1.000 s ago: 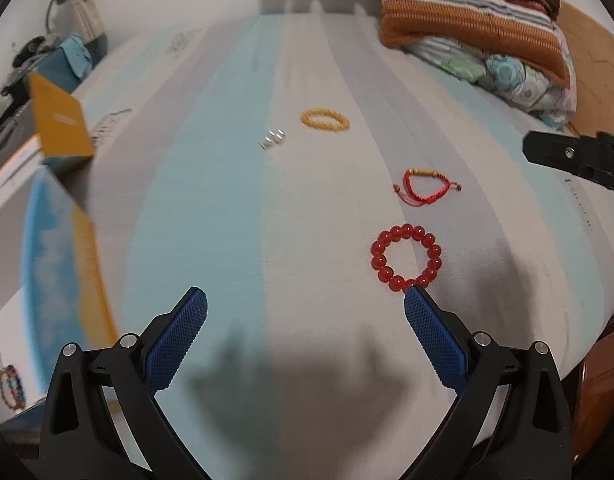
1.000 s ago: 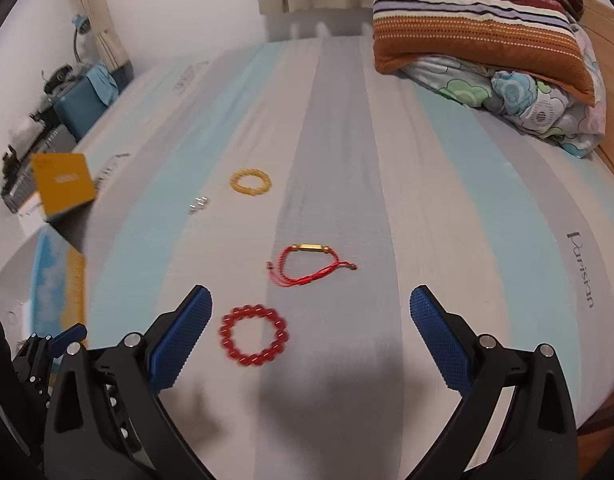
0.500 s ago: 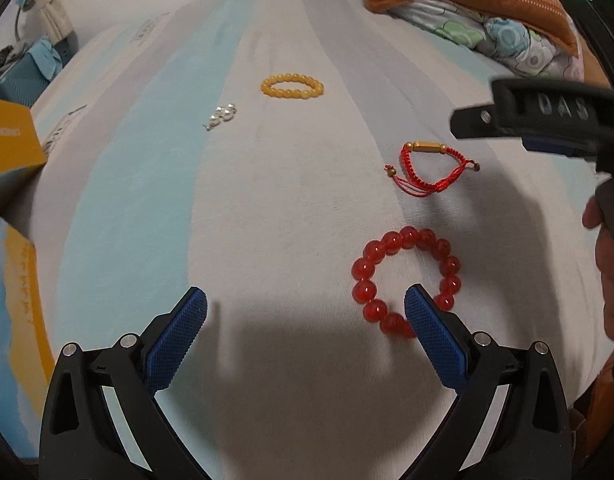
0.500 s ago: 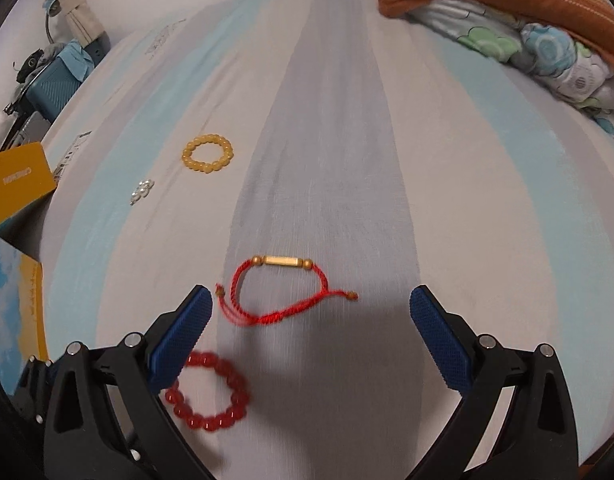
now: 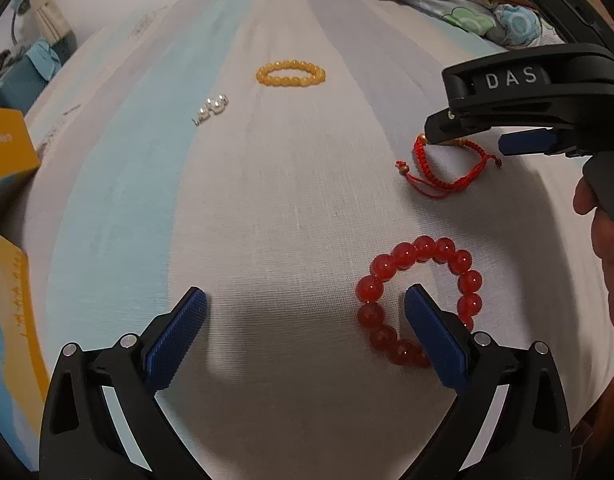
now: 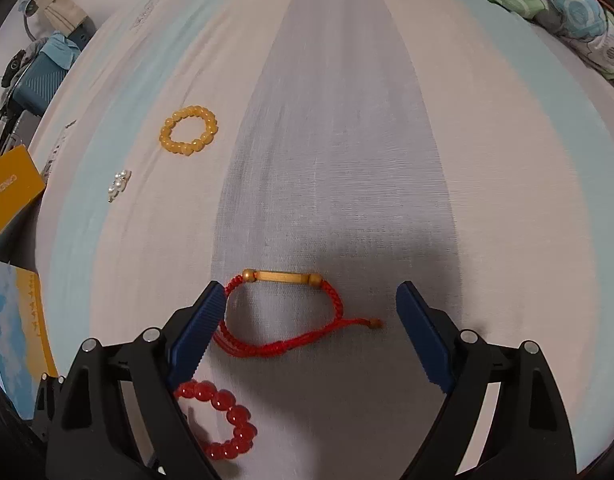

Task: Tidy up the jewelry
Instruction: 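Move both tools back over the red bracelets on the bed, then grasp the red bead bracelet with the left tool while the right tool grasps the red cord bracelet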

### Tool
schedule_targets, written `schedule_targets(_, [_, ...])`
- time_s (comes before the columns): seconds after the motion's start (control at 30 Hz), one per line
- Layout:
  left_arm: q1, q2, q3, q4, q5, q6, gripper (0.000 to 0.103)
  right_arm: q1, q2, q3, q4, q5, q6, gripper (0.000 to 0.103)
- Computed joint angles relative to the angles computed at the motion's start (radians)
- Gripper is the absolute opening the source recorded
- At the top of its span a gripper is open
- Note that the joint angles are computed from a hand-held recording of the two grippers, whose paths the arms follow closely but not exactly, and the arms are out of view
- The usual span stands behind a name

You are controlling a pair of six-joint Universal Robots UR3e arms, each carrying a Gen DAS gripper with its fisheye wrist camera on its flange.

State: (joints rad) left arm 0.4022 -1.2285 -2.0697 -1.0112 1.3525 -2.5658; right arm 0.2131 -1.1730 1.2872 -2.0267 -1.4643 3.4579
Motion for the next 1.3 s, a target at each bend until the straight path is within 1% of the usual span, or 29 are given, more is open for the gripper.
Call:
schedule_targets(0.1, [-0.009,-0.019,0.001,0.014,0.009,-0.015,0.097,0.010,0.019,-0.006,-0.012,-0.011,0.006,0.083])
schedule_targets(0.27, [-0.028,-0.032,-0.021,0.067,0.024,-0.028,0.096,0.011,0.042,-0.009,-0.040,-0.001,0.022,0.083])
schedule_targets(0.3, [-0.032,-0.034,-0.025,0.077,0.030,-0.027,0.096,0.014,0.046,-0.014,-0.038,-0.003,0.025,0.080])
schedule_targets(0.37, [-0.034,-0.031,-0.030,0.084,0.031,-0.020,0.090,0.019,0.061,-0.039,-0.025,-0.008,0.032,0.076])
schedule_targets(0.43, [-0.031,-0.018,-0.033,0.074,0.027,-0.014,0.080,0.022,0.077,-0.073,0.005,-0.013,0.039,0.071])
schedule_targets(0.47, [-0.028,-0.014,-0.031,0.066,0.025,-0.015,0.078,0.018,0.078,-0.081,0.016,-0.014,0.036,0.066])
schedule_targets(0.57, [-0.026,0.004,-0.030,0.046,0.025,-0.007,0.063,0.009,0.086,-0.107,0.049,-0.014,0.030,0.058])
schedule_targets(0.67, [-0.027,0.007,-0.026,0.034,0.025,0.005,0.054,-0.001,0.086,-0.129,0.085,-0.002,0.016,0.057])
schedule_targets(0.73, [-0.024,0.012,-0.019,0.014,0.024,0.010,0.043,-0.013,0.082,-0.133,0.092,0.016,0.010,0.057])
schedule_targets(0.77, [-0.021,0.014,-0.015,0.003,0.022,0.013,0.040,-0.019,0.073,-0.126,0.094,0.019,-0.002,0.057])
schedule_targets(0.8, [-0.018,0.020,-0.014,-0.004,0.027,0.016,0.034,-0.021,0.066,-0.117,0.093,0.016,-0.010,0.057])
schedule_targets(0.87, [-0.020,0.012,-0.006,-0.001,0.038,0.013,0.017,-0.022,0.068,-0.117,0.096,0.021,-0.020,0.057])
schedule_targets(0.9, [-0.014,0.010,0.002,-0.013,0.033,0.017,0.013,-0.025,0.059,-0.102,0.087,0.024,-0.023,0.057])
schedule_targets(0.97, [-0.006,0.006,0.013,-0.031,0.023,0.025,0.013,-0.028,0.048,-0.082,0.075,0.027,-0.027,0.057])
schedule_targets(1.07, [0.001,0.003,0.023,-0.045,0.013,0.026,0.013,-0.028,0.031,-0.060,0.066,0.028,-0.036,0.053])
schedule_targets(1.3, [-0.005,-0.008,0.030,-0.043,0.017,0.016,0.013,-0.022,0.022,-0.048,0.069,0.024,-0.038,0.053])
